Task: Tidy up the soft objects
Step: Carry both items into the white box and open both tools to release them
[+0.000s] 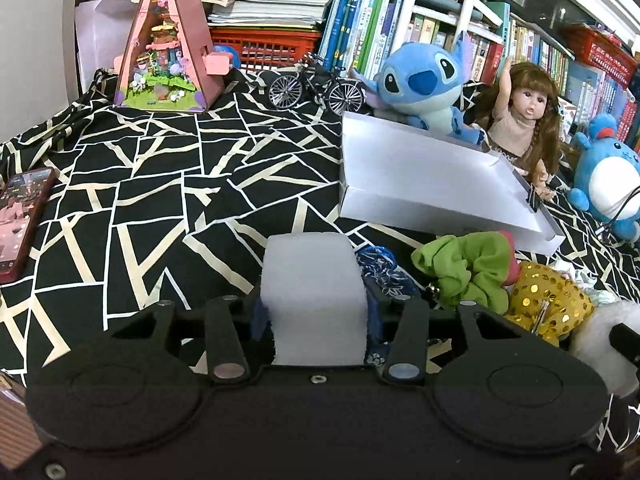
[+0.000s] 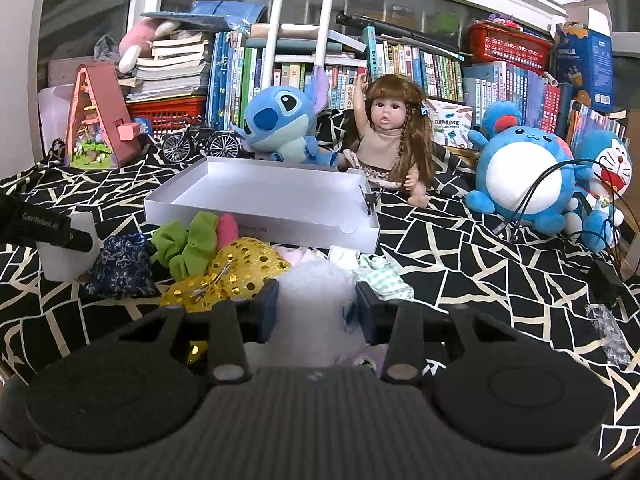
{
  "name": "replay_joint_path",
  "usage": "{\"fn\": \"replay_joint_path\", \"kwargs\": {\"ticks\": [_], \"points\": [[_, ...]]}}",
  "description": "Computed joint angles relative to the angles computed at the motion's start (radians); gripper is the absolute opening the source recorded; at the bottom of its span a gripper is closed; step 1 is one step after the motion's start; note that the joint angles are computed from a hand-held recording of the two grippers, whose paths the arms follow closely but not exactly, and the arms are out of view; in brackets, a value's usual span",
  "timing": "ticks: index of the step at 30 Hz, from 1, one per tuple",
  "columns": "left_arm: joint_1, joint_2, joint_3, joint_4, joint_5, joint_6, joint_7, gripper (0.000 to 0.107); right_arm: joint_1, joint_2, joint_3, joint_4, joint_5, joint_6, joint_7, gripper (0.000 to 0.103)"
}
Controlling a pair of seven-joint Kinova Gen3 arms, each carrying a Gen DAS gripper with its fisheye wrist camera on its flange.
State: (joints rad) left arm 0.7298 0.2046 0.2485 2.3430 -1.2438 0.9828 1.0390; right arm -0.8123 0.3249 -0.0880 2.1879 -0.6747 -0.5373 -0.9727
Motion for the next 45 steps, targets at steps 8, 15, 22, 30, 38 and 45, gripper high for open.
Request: {"fn": "replay_joint_path", "kwargs": {"ticks": [8,15,22,30,38,45], "points": [[0.014,-0.016,0.007,-0.021,-0.027,0.084,-0.038,0.043,0.026,-0.004,-0.002,-0.028,0.006,0.002,-0.037,0.045],[-0.080,-0.073,-0.008,-0.037,-0.102,0.000,-0.114,0.043,0.112,0.011,-0.012,-0.105,0.085,0.058,-0.157,0.045],[-0.183,-0.085,-0.036,-0.085,-0.197,-0.119,-0.175,0.043,0.239,0.062,-0.049,-0.258,0.281,0.207,-0.406,0.045],[-0.301,-0.028,-0.090,-0.182,-0.253,-0.329,-0.253,0.043,0.328,0.178,-0.110,-0.505,0.432,0.428,-0.588,0.045],[-0.334,0.094,-0.169,-0.312,-0.207,-0.459,-0.371,0.043,0.314,0.299,-0.102,-0.737,0.516,0.628,-0.696,0.045],[-0.327,0.198,-0.239,-0.415,-0.122,-0.505,-0.493,0.043,0.250,0.382,-0.029,-0.880,0.581,0.757,-0.775,0.045]]}}
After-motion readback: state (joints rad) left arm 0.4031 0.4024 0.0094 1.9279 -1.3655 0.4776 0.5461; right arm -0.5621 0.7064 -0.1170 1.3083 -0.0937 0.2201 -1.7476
